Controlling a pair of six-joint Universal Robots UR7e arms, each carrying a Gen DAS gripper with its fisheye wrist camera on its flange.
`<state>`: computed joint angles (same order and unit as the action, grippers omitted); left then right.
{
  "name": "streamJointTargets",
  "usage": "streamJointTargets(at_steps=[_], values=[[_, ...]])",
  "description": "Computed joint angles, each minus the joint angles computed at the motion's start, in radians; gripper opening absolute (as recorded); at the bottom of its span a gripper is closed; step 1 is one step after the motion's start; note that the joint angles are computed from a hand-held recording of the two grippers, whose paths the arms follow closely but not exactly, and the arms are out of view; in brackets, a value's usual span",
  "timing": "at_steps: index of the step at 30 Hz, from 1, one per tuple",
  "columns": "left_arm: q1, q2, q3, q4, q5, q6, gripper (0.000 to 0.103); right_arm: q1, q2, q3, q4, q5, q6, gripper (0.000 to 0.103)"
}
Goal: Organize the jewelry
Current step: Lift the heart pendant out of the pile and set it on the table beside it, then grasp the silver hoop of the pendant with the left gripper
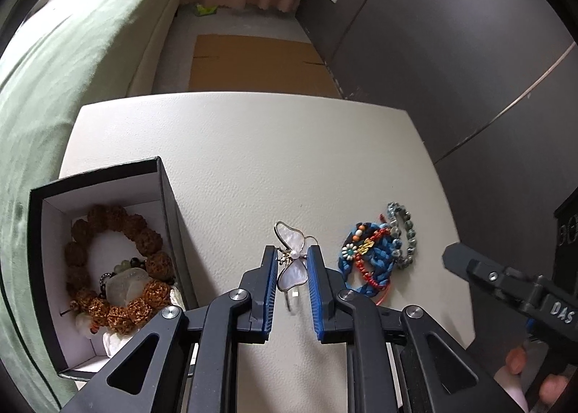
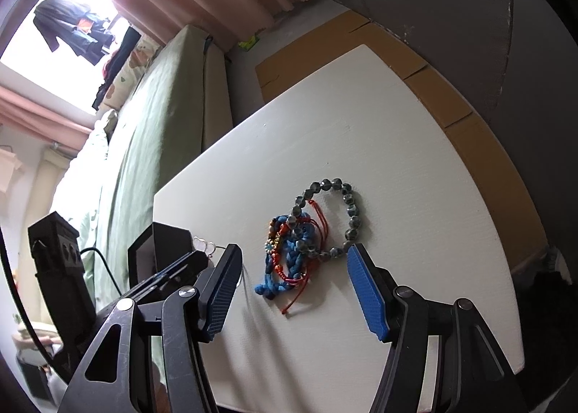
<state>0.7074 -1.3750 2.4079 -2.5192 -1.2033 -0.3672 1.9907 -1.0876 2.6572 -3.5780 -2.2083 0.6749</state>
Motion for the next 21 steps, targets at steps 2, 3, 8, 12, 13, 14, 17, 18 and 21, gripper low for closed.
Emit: streamJointTargets(at_steps=[2,3,8,12,13,14,17,18,21], values=[[0.009,-0.016,-0.002,0.0,-0.025,0.004,0.014,0.005,0.003,-0.005,0.006,-0.004,0.007,0.062],[0.014,-0.024,-0.004,-0.004,-0.041,0.007,0.014,0.004,0.003,-0.004,0.004,-0.004,0.006,0.062],[0.019,-0.064,-0.006,-0.006,-0.08,0.009,0.014,0.008,0.008,-0.005,0.003,-0.004,0.009,0.062],[0.012,-0.072,-0.007,0.004,-0.058,0.003,0.013,0.012,0.014,-0.01,0.007,-0.003,0.006,0.062],[0.009,-0.07,-0.007,0.008,-0.049,0.002,0.013,0.012,0.014,-0.01,0.007,-0.003,0.006,0.062],[0.003,-0.067,-0.007,0.015,-0.036,-0.005,0.013,0.011,0.014,-0.009,0.006,-0.002,0.006,0.062],[-0.016,-0.048,-0.005,0.022,0.012,-0.014,0.014,0.011,0.007,-0.002,0.006,-0.007,0.012,0.062],[-0.016,-0.039,-0.008,0.023,0.008,-0.007,0.015,0.013,0.003,0.001,0.008,-0.01,0.015,0.062],[-0.009,-0.012,-0.015,0.015,-0.016,-0.008,0.027,0.007,-0.012,0.018,-0.005,-0.016,0.019,0.062]])
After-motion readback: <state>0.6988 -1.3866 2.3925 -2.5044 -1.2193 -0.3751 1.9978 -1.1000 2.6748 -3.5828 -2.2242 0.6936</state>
